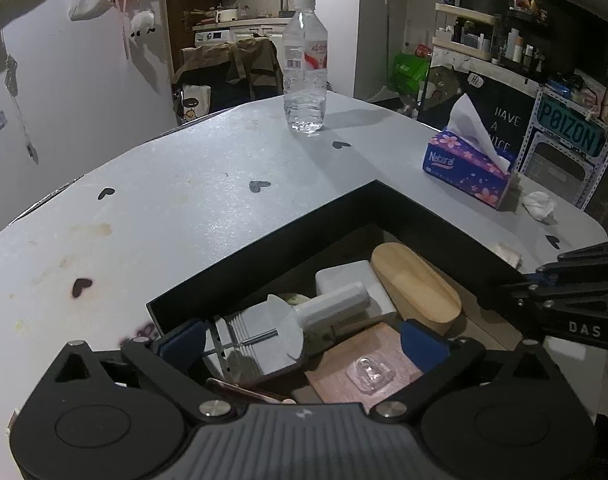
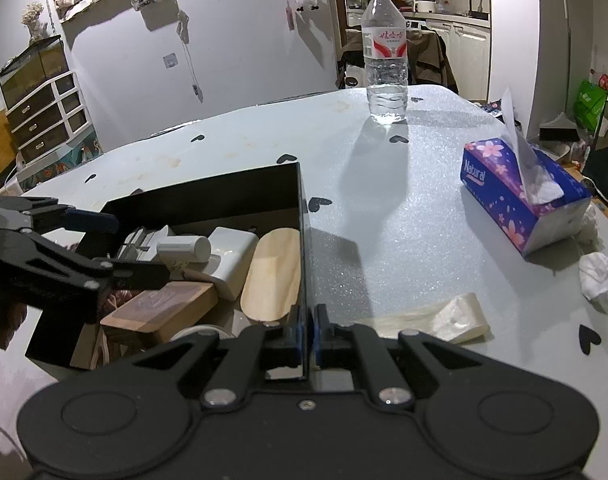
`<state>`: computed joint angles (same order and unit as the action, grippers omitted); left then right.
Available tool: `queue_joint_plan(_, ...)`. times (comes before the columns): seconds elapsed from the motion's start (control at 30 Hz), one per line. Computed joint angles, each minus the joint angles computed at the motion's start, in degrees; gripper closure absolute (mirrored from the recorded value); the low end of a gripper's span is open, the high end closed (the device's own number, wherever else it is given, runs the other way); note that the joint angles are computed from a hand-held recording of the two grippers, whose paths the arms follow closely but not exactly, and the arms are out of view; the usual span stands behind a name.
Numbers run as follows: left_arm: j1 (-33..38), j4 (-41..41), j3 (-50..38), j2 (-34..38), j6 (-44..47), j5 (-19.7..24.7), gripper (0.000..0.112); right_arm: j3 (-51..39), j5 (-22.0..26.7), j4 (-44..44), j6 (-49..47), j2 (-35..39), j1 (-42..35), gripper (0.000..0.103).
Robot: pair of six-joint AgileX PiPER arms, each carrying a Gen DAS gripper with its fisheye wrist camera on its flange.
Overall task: Organize rigid objects
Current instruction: 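Carry the white watch-band tool into the black box and release, then move the left tool back to the UV gel polish bottle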
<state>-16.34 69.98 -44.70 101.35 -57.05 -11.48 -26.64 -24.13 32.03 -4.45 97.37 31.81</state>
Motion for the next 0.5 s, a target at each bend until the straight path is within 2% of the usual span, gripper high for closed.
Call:
queue_joint_plan(0.23, 0.4, 3.37, 1.57, -2.64, -2.92, -0.7, 0.009, -0.22, 0.4, -0.15, -0.02, 0.03, -0.29, 0.097)
queue_joint_plan(0.5, 1.06, 11.61, 4.4, -7.29, -10.07, -1.56, 0.009, -0.25, 0.43, -0.14, -0.09, 0.05, -0.34, 0.097)
